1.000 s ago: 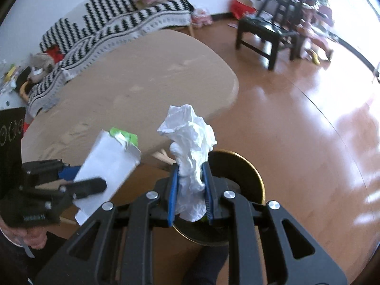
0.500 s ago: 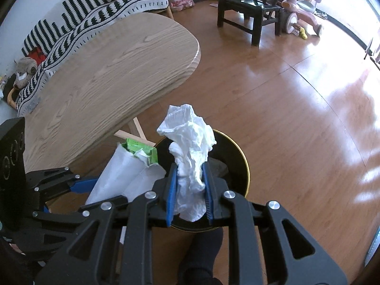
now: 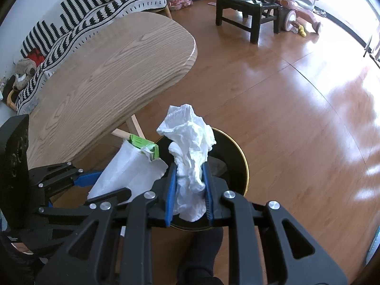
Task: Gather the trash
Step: 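Carry paper box and tissue over the bin and open both tools to drop them, then swing both tools back over the table toward the blister pack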
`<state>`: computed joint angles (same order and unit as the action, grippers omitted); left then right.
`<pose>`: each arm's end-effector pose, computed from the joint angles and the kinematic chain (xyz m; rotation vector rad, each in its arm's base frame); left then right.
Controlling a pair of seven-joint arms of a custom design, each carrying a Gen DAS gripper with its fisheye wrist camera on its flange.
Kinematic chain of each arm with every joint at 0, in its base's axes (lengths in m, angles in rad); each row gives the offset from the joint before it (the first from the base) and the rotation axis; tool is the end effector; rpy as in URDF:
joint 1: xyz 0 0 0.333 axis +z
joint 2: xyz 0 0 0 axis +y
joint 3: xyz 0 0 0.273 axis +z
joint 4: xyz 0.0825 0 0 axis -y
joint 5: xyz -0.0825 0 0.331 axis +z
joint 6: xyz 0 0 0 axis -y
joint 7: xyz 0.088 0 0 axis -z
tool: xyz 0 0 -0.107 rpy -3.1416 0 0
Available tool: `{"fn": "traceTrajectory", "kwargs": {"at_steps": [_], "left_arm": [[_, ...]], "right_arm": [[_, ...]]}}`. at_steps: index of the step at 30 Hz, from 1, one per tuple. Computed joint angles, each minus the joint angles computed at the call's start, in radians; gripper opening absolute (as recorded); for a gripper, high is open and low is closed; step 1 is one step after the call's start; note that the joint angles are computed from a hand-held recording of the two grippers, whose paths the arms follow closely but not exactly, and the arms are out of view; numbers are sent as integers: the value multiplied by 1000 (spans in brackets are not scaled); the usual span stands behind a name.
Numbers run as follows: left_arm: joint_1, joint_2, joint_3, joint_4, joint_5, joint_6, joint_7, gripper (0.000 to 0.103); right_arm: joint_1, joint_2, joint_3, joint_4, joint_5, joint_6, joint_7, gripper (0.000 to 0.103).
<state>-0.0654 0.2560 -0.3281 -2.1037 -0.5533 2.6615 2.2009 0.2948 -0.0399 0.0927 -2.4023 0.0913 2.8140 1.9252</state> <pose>0.5189 -0.1937 0.3265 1.4841 -2.6325 0.7666 0.4540 0.1806 0.3735 -1.8678 1.9554 -0.1936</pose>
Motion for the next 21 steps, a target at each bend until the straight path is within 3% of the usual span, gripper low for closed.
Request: {"fn": "traceTrajectory", "kwargs": {"at_steps": [2, 4, 6, 8, 16, 21], "left_arm": [[5, -10, -1, -13, -9, 6, 8, 39], [5, -9, 0, -14, -18, 15, 9, 53], [7, -14, -2, -20, -31, 33, 15, 65], [7, -15, -3, -19, -37, 35, 23, 66], [9, -55, -3, -34, -73, 35, 62, 70], [11, -131, 26, -67, -170, 39, 149, 80]], "right_arm": [[-1, -2, 0, -2, -11, 2, 7, 20], [-3, -1, 0, 0, -20, 1, 13, 25], [-4, -2, 0, -1, -30, 2, 24, 40], [-6, -6, 4, -4, -63, 9, 59, 51], [-5, -25, 11, -4, -77, 27, 75, 55], [-9, -42, 37, 16, -177, 43, 147, 68]]}}
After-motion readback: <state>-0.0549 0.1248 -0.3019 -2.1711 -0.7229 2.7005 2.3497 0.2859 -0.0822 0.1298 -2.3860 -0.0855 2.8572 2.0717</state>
